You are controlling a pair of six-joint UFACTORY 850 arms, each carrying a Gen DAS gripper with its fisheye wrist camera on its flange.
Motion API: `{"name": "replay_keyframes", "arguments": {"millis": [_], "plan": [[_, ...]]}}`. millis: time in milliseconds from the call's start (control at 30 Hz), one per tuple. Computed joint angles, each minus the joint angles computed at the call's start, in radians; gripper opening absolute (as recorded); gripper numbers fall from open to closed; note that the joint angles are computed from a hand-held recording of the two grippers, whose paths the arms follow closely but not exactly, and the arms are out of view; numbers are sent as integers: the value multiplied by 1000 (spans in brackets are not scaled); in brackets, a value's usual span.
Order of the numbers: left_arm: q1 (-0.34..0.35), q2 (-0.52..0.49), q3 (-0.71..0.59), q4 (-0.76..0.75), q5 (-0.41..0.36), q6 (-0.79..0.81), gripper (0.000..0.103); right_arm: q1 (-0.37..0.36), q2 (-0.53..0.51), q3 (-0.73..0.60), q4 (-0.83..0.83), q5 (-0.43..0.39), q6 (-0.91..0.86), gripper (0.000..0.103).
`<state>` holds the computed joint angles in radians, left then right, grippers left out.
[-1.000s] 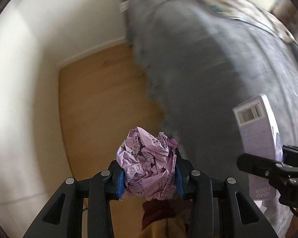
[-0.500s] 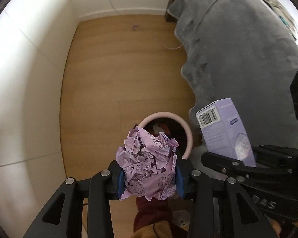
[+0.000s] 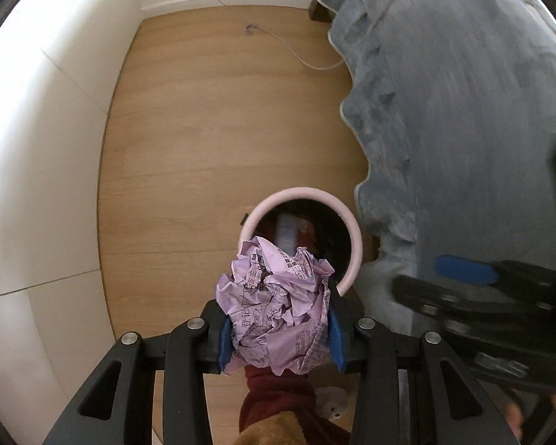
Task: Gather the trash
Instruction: 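Open the right gripper to drop the box while the left gripper drops the pink paper, then swing both tools back over the bed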
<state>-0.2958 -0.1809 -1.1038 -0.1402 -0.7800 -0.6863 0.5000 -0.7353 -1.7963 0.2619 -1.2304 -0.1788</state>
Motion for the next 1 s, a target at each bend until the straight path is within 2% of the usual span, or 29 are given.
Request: {"name": "replay_keyframes", "arguments": {"millis": [200,267,300,333,367,400,433,533,767,900,1000], "plan": [[-12,-68,-37,-51,20,53,42,-44,130,65,-41,47,6,63],[-16,-95,-56,-67,21,77,45,-68,156,77,-12,46,-4,62],[-18,-106,-65,-76,20,89,54,-79,168,82,13,42,-17,62],[-18,-122,-78,-87,9,104,70,-83,175,87,19,41,-23,62],[-21,-134,-89,-87,-4,105,78,-84,182,88,19,35,-28,62],[-24,-139,-94,-78,-6,101,93,-84,188,89,21,31,-35,62],[-30,-136,-95,-58,1,89,103,-84,196,95,22,36,-34,62],[-47,-133,-107,21,-8,40,103,-98,208,111,45,48,-31,62],[-58,-118,-153,66,-79,23,103,-129,244,133,103,71,-7,62],[-82,-133,-284,84,-102,49,103,-173,307,157,135,131,21,64],[-134,-194,-478,138,-150,100,103,-224,373,174,126,176,86,68]]}}
